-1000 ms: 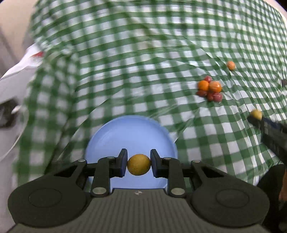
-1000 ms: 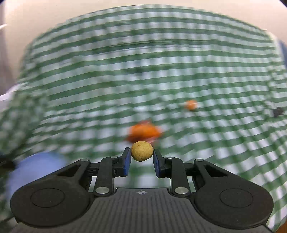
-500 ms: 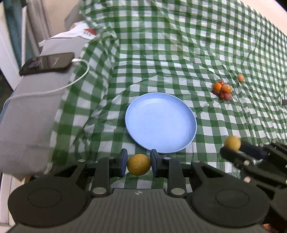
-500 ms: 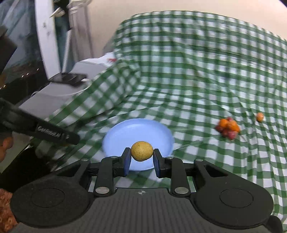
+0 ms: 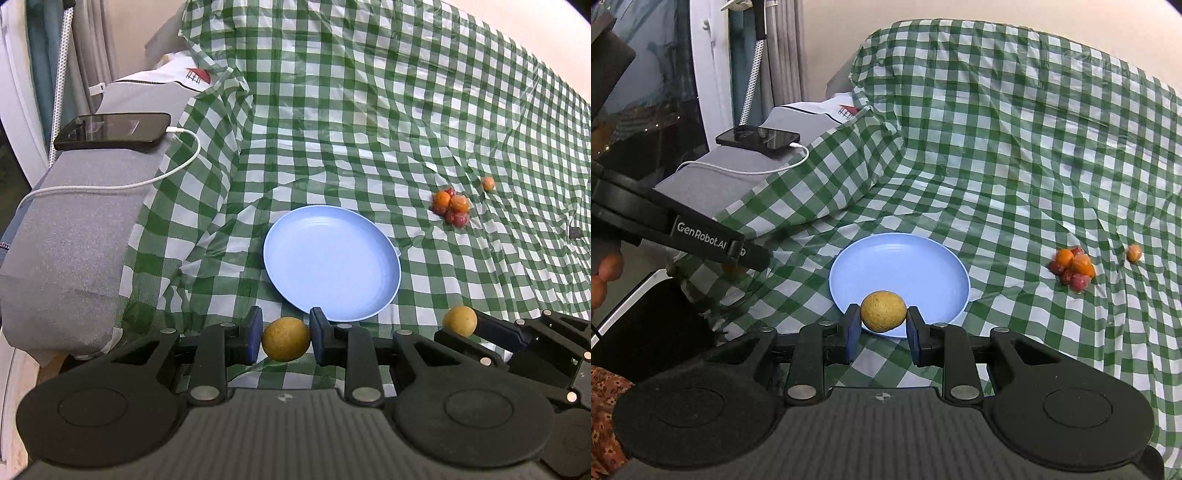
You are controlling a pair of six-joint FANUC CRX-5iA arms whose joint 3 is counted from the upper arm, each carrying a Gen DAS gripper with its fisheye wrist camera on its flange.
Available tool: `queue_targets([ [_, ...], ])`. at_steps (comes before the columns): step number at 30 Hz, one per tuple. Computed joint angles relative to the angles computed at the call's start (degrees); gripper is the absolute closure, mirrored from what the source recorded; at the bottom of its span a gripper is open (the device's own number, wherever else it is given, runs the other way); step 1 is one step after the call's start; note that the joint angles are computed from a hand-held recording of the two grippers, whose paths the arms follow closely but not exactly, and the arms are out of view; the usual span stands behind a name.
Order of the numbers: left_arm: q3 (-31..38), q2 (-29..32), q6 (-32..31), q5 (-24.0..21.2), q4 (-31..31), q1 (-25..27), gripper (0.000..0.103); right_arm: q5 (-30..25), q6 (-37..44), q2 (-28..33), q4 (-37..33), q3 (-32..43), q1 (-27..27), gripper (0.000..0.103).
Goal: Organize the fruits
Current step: 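Carry both yellow fruits in both tools over the blue plate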
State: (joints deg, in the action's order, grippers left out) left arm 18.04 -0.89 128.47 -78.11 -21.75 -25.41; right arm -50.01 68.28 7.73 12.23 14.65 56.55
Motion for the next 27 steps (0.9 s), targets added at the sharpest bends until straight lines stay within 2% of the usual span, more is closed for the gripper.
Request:
queue_targets([
  [27,-0.4,0.6,-1.3,0.6,1.6,1.7,0.073,-0.7,0.0,0.7,-1.1,0.4,-0.3,0.075],
])
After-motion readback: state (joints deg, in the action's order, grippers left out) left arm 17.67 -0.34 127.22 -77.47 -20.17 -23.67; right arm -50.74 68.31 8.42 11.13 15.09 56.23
